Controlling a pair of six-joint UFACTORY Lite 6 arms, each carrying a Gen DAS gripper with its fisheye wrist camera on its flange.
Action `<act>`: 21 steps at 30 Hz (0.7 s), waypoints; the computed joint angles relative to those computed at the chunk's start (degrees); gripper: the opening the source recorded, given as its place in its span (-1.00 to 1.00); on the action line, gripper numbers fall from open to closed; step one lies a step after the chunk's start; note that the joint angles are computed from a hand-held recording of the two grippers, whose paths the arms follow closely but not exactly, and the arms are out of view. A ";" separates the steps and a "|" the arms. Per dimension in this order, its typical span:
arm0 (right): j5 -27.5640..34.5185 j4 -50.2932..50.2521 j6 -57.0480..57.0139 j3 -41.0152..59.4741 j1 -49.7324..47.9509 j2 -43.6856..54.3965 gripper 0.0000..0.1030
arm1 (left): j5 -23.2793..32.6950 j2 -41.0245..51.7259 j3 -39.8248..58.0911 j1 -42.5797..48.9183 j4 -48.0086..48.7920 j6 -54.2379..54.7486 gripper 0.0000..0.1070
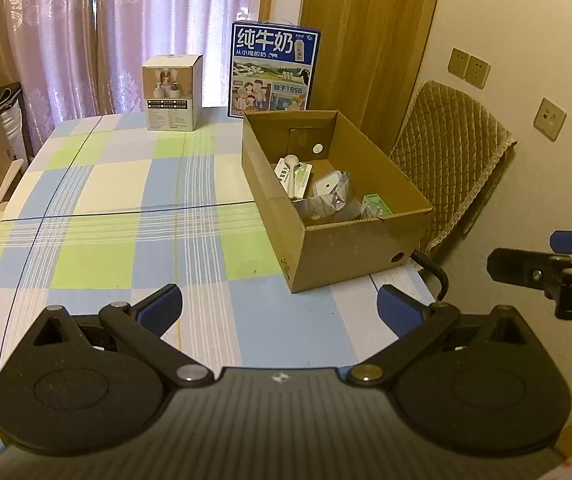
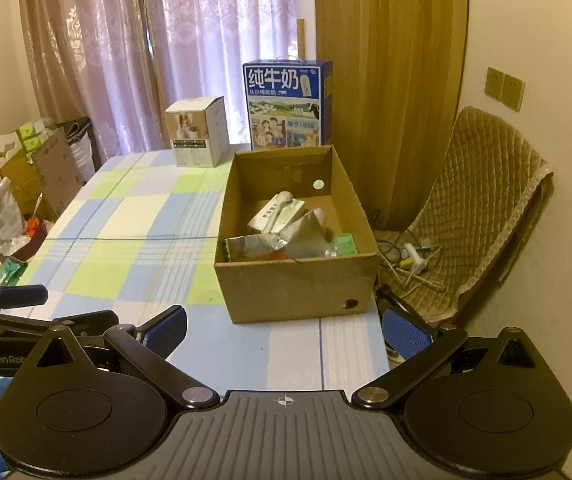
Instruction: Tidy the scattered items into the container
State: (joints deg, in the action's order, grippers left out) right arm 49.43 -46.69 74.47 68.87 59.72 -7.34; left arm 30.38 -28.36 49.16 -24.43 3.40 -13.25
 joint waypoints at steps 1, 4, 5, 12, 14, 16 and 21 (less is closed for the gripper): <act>0.10 -0.12 0.21 -0.16 0.05 -0.17 0.97 | 0.04 -0.07 -0.03 -0.20 0.22 -0.19 0.91; 0.25 -0.21 0.26 -0.34 0.02 -0.41 0.97 | 0.17 -0.13 -0.04 -1.08 1.52 -1.59 0.91; 0.32 -0.28 0.32 -0.36 0.05 -0.41 0.97 | 0.22 -0.08 0.01 -1.25 1.69 -1.84 0.91; 0.23 -0.38 0.75 -1.13 -0.03 -1.31 0.97 | 0.14 -0.05 -0.16 -2.60 4.31 -4.41 0.91; 0.15 -0.38 0.95 -1.38 -0.17 -1.64 0.97 | 0.14 0.14 -0.17 -2.75 4.30 -4.47 0.91; 0.28 -0.44 1.12 -1.47 -0.14 -1.82 0.97 | 0.13 0.21 -0.22 -2.89 4.56 -4.81 0.91; 0.34 -0.41 1.12 -1.67 -0.19 -2.05 0.97 | 0.09 0.31 -0.28 -3.23 5.18 -5.52 0.91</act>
State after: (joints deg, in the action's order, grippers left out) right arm 49.77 -47.10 75.59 67.19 59.53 -9.39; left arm 30.47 -28.05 48.88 -27.67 8.58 -18.77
